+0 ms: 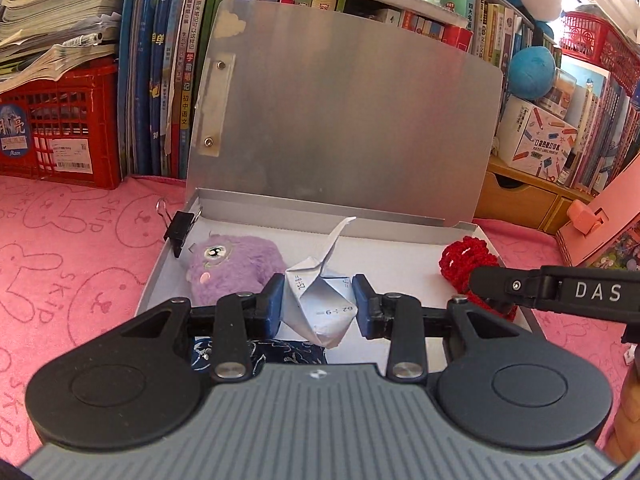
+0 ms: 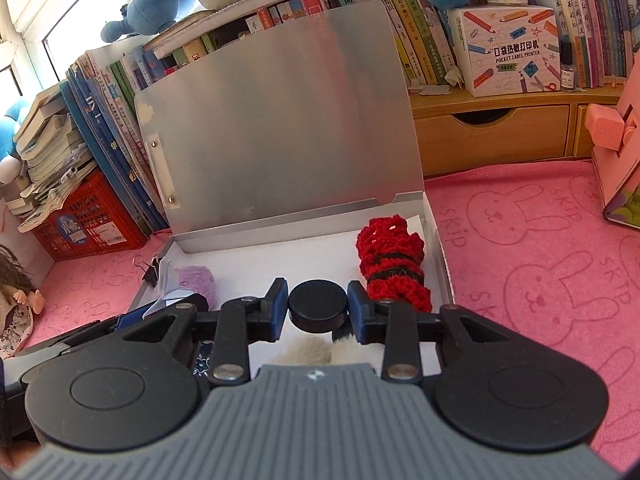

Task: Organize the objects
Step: 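Lower the white paper and black lid into the box and open both grippers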

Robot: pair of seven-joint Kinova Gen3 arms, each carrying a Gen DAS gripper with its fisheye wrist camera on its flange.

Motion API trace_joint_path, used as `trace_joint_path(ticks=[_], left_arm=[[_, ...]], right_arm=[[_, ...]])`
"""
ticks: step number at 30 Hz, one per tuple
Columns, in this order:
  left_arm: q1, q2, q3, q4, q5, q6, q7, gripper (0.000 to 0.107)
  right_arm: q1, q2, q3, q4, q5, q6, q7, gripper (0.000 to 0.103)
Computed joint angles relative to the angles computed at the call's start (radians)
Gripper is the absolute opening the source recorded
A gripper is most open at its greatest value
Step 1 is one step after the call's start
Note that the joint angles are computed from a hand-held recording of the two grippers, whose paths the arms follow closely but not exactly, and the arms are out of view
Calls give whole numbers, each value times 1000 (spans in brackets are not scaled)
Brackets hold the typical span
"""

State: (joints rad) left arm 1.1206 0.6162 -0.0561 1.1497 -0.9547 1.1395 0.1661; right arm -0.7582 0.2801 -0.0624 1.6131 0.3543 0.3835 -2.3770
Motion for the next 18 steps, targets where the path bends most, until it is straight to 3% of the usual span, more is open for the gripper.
trace_joint_path(ticks=[5, 13, 14, 15, 18], left_arm=[[-34, 21, 6, -18, 29, -24, -54, 41], [-42, 55, -8, -55, 68, -32, -140, 42], [-39, 58, -13, -59, 69, -31, -143, 44], [-36, 58, -16, -59, 69, -35, -146, 49], [-19, 60, -27, -66, 61, -21, -159, 67]], right_arm=[[45, 56, -33, -54, -64, 12, 77, 39], [15, 101, 10, -78, -82, 12, 104, 42], [12, 98, 14, -71, -82, 4, 102, 54], [20, 94, 9, -64, -90, -9, 108, 58], [24, 76, 9, -48, -104, -23, 116, 62]])
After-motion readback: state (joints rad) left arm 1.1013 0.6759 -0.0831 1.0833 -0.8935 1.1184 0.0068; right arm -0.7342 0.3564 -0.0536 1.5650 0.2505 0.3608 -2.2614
